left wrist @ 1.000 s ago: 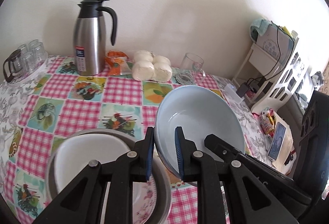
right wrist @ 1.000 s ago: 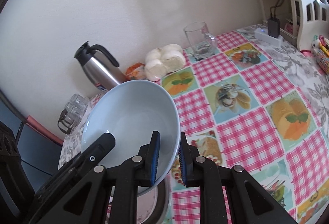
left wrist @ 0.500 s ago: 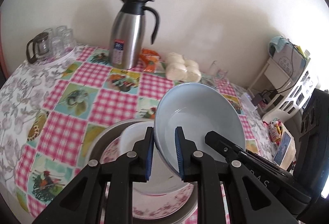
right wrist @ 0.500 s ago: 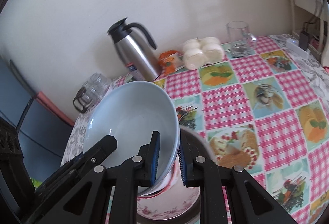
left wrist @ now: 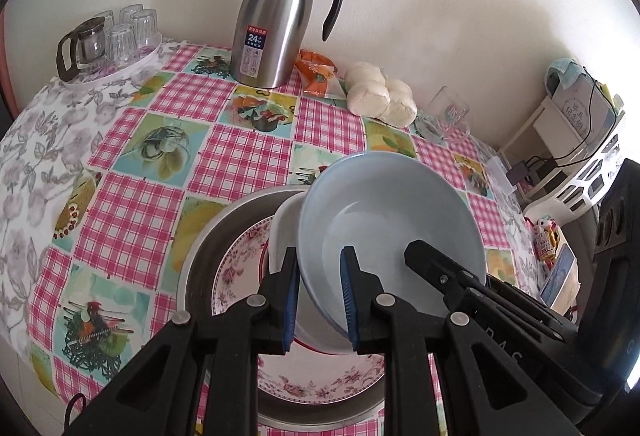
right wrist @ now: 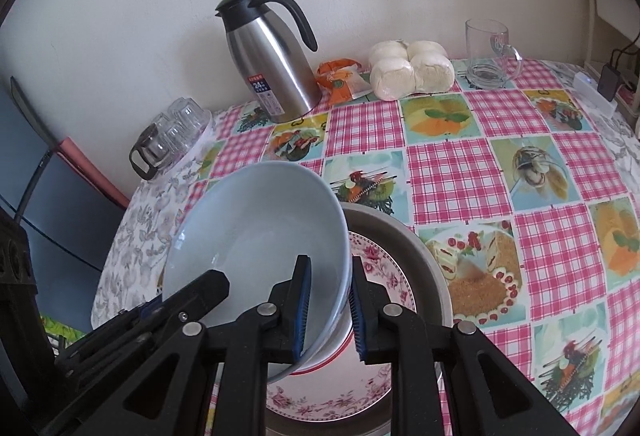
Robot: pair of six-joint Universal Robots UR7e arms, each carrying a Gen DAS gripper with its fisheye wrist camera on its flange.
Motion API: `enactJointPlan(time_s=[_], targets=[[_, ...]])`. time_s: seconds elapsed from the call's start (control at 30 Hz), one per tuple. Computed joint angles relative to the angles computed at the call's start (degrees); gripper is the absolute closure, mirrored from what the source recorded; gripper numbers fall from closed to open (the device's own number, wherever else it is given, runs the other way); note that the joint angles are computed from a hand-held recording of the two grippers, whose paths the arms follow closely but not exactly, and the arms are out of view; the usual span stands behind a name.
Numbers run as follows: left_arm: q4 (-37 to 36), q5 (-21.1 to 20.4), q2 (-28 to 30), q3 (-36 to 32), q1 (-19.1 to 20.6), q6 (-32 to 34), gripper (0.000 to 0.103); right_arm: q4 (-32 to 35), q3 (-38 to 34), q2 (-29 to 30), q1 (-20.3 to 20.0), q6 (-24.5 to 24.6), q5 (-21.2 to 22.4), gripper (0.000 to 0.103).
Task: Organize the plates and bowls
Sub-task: 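Lower the white round bowl onto the bowl stack with both tools, then open both tools to release the white round bowl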
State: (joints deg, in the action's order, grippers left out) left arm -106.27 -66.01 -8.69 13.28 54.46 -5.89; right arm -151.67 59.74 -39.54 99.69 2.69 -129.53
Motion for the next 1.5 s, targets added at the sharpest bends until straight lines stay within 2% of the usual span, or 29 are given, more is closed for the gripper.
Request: enactJointPlan(time_s=[0.27,0.4,0.67,0.87,1.03,1.1,1.13,1.17,1.3,1.37,1.5], targets=[[-1.2,0.2,-1.0,1.7,0.0,-0.3,0.084,3.1,-0.5,0.0,-0.1,0.9,-1.2,0.081],[-2.3,0.6,-1.7,2.9,0.1,-0.5,0.084,3.9,-1.9,1.3,0.5,-1.2,-4.3,0.08],[-2.9,-0.4,-2.0,2.8,0.5,-1.5,0.084,1.0,-0.8,0.3,0.7,-2.3,-3.0,0.079],[-6.4,-1.3,-4.2,6.4,0.4,-1.3,0.084,1.3,-0.4,0.0,0.6,-1.5,-2.9,0.079],[-13.0,0.0,-7.5,12.6,-0.2,-0.5,0.081,0.3,0.3,-0.7,0.5,-1.2,-3.1,0.079],[-15.5,2.6,-8.5,15.0,-0.6,0.0,0.071,-0.2,0.6,-0.9,0.6,-1.2,-3.5,0.072],[-15.8,3.9,-8.7,15.6,-0.7,-0.2,0.052,-0.3,0.7,-0.9,0.6,-1.4,-3.7,0.062],[-15.8,5.1,-8.7,15.8,-0.8,-0.6,0.039,-0.5,0.7,-0.9,0.7,-1.6,-4.0,0.053],[-14.0,8.7,-8.5,15.9,-0.6,-2.6,0.035,-1.4,1.6,-1.2,0.7,-2.0,-4.7,0.043],[-13.9,11.5,-8.9,17.1,-0.6,-3.3,0.022,-2.1,2.1,-1.4,0.7,-2.1,-5.0,0.034],[-17.2,13.8,-10.9,21.7,-0.6,-3.5,0.017,-3.7,3.6,-2.0,0.6,-2.4,-4.8,0.025]])
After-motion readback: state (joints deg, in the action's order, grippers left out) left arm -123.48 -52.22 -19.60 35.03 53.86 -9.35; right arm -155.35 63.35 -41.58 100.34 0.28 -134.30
